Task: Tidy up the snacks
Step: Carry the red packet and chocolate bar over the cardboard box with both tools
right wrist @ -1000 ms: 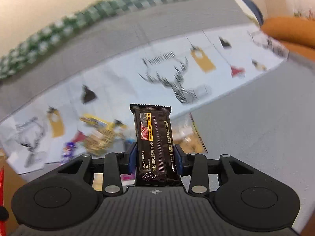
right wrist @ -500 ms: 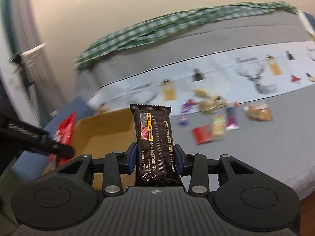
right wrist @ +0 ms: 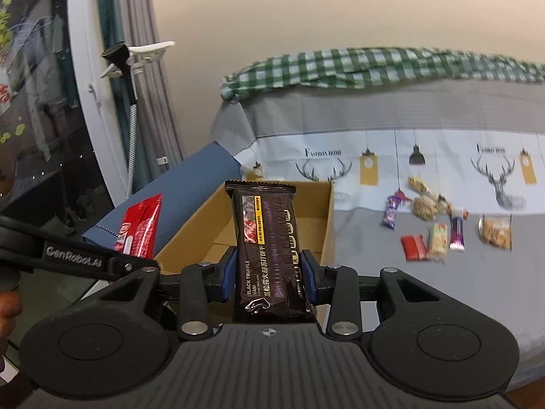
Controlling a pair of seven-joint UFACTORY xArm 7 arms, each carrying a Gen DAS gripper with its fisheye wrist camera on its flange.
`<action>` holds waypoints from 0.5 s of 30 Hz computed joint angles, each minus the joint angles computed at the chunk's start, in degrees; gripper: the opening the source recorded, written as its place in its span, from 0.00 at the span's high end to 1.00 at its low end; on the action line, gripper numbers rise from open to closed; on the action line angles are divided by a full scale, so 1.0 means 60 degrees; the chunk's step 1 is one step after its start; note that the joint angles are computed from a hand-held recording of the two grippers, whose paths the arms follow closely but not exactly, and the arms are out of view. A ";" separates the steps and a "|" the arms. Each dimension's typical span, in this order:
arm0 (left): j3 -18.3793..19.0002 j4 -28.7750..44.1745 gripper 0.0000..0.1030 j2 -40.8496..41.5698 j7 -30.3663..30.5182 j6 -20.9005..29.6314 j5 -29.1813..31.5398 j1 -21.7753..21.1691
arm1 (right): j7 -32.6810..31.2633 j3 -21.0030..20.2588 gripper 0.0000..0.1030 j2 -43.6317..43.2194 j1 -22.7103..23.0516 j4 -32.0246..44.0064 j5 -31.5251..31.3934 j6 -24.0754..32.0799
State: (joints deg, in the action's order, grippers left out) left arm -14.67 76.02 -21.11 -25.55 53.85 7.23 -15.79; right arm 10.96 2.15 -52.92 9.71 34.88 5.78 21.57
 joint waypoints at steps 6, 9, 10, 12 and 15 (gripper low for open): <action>0.0092 -0.0123 0.53 0.0026 0.0024 -0.0131 -0.0267 -0.0075 | 0.0095 0.0203 0.61 -0.0019 -0.0148 0.0098 -0.0167 0.0212; 0.0135 -0.0215 0.53 0.0027 0.0005 -0.0175 -0.0372 -0.0087 | 0.0159 0.0203 0.61 -0.0015 -0.0191 0.0123 -0.0197 0.0436; 0.0154 -0.0241 0.53 0.0034 0.0014 -0.0189 -0.0419 -0.0097 | 0.0175 0.0212 0.61 0.0062 -0.0202 0.0136 -0.0207 0.0433; 0.0189 -0.0290 0.53 0.0039 0.0048 -0.0196 -0.0508 -0.0121 | 0.0193 0.0203 0.61 0.0049 -0.0217 0.0120 -0.0224 0.0521; 0.0216 -0.0357 0.53 0.0028 0.0070 -0.0190 -0.0569 -0.0119 | 0.0228 0.0211 0.61 0.0057 -0.0230 0.0106 -0.0238 0.0592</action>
State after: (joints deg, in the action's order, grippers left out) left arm -13.38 73.87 -20.94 -25.12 52.71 3.81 -16.50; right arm 12.33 3.42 -52.58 8.33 35.52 4.35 25.12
